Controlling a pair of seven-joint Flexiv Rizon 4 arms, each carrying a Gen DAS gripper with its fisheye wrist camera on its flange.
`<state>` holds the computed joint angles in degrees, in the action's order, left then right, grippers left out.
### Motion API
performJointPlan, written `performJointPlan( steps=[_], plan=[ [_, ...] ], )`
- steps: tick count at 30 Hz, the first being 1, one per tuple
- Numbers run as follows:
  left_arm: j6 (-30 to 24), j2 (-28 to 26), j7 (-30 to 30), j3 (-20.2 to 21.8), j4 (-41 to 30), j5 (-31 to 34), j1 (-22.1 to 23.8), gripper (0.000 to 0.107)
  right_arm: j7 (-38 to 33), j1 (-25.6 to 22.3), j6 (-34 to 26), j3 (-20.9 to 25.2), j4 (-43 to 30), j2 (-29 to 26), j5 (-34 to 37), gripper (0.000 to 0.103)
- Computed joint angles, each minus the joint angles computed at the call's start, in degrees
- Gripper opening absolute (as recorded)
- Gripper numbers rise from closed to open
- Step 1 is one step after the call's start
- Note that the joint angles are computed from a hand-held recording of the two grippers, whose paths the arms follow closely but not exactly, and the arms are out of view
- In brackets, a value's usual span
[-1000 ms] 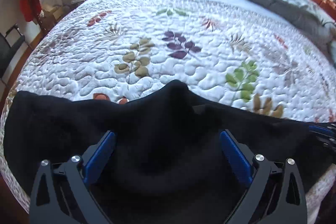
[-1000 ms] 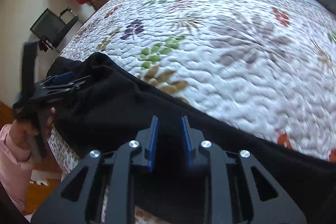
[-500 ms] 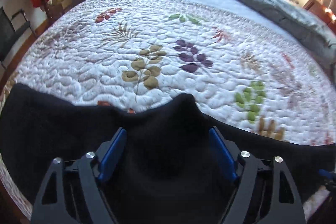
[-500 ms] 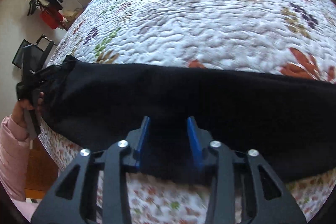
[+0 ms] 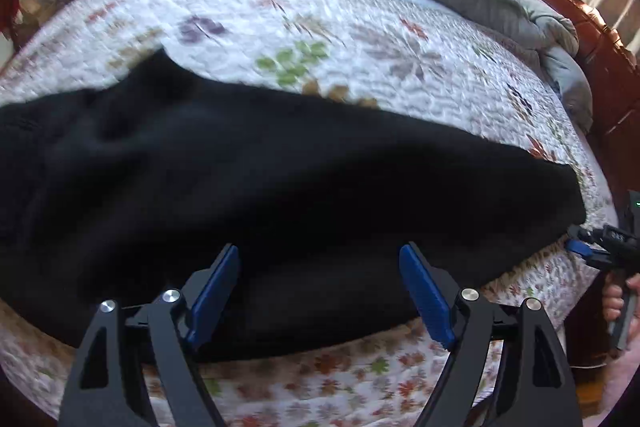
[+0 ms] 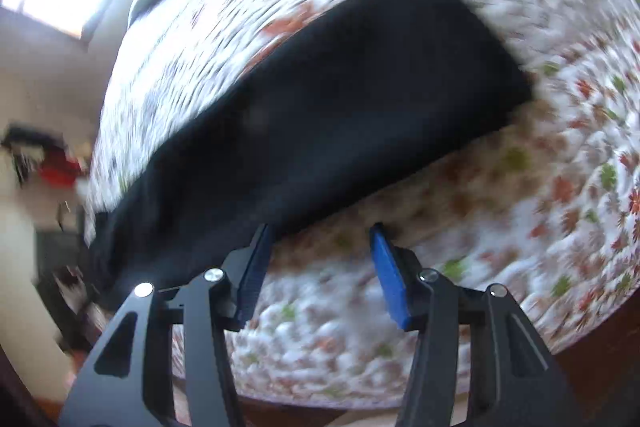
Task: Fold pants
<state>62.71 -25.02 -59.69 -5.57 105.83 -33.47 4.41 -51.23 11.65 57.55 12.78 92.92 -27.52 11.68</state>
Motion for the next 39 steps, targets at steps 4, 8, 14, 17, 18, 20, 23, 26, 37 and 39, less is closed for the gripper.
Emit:
performJointPlan(
  steps=[4,8,14,17,18,20,23,26,37,39],
  plan=[
    [2.8,-1.4,-2.6,1.5,-0.3,4.4,-2.6,0.091,-5.4,-5.6,7.3,4.4,-1.3,-2.9,10.6,0.049],
    [2.8,-1.1,-3.2,0.3,0.0,4.0,-1.4,0.092,-7.8,-5.7,10.7,4.7,-2.8,-4.7,11.5,0.026],
    [4.3,0.0,-4.2,-0.5,0.3,2.1,-0.8,0.092,-11.4,-5.9,11.6,3.7,-3.5,-2.7,7.5,0.008],
    [9.8,0.9,-0.4,-3.2,1.9,-0.8,-0.4,0.092,-10.5,-4.0,14.1,0.4,-2.1,-0.1,3.1,0.008],
    [11.3,0.8,0.1,-3.4,2.1,-0.8,-0.7,0.093,-8.4,-2.1,14.8,-2.6,-0.6,1.1,-0.6,0.008],
    [11.1,-0.2,-1.3,-2.0,1.6,1.0,-1.9,0.093,-3.2,-0.2,14.0,-6.6,1.3,1.9,-5.7,0.008],
    [7.1,-2.9,-2.8,-1.3,0.3,2.4,-1.6,0.092,1.6,-2.2,4.8,-6.5,0.9,0.1,-6.9,0.008],
    [8.7,-2.6,-0.4,-2.4,1.2,3.0,-1.0,0.094,1.2,-4.6,7.1,-4.0,2.4,-1.6,-3.4,0.010],
    [2.6,6.6,-5.1,3.7,5.6,-4.9,3.5,0.094,19.1,4.8,-9.1,-10.3,6.8,8.7,-29.5,0.042],
    [1.6,7.4,-8.0,5.9,6.4,-3.6,4.4,0.094,16.2,4.6,-6.1,-7.8,6.5,8.5,-28.5,0.044]
  ],
)
